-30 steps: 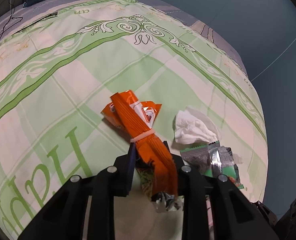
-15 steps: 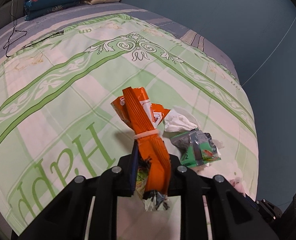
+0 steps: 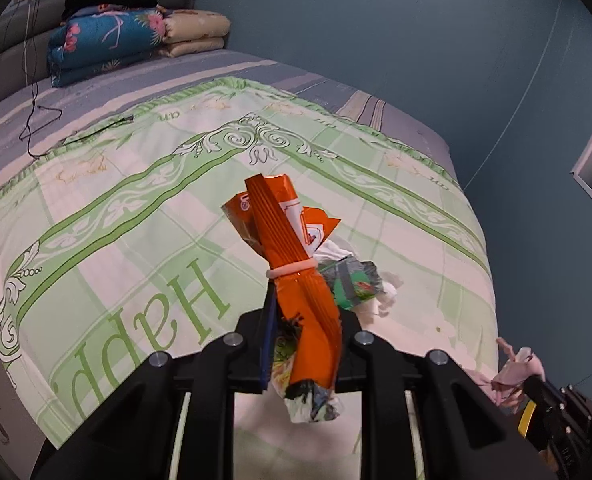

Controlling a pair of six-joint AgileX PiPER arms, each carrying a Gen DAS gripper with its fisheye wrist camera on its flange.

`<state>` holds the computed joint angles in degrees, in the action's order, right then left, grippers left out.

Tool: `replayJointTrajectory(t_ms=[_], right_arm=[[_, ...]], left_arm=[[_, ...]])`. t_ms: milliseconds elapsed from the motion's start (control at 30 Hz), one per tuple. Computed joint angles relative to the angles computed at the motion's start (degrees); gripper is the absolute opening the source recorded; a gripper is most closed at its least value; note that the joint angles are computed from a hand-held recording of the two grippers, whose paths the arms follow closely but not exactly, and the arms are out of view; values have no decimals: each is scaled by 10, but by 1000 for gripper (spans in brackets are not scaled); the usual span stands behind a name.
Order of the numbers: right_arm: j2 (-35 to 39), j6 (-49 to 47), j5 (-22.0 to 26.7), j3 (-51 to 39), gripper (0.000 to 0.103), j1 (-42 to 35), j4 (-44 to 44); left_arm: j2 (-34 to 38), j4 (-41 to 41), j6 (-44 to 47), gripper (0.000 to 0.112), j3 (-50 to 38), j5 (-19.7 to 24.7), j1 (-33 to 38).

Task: Collect trash
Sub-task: 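Lift and carry the orange wrappers and pink cloth over the yellow-rimmed bin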

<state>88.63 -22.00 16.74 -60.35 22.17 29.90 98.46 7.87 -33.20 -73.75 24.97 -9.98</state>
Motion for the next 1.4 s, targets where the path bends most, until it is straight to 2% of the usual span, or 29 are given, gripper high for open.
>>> replayJointTrajectory(t_ms=[267,400,633,800,967,1333,1400], right_arm=[[-113,-82,14,63,2,-38,76],[-178,-136,37,88,2,-76,128],[-296,-196,83,121,2,-164,178],[-364,-222,137,128,2,-259,196],[-402,-291,229,128,2,-408,259],[-431,-448,475,138,2,-775,393],[-430,-466,498,142,2,-816,401]], left_arm=[[-60,117,-110,18,28,7,-73],[-75,166,-153,18,20,22,-118],[-87,195,-173,18,-12,38,-202],[-80,191,-164,18,-44,47,-261],[-55,203,-160,18,-84,61,-319],[14,193,-123,18,-173,82,-414],[29,193,-115,18,-194,90,-429]])
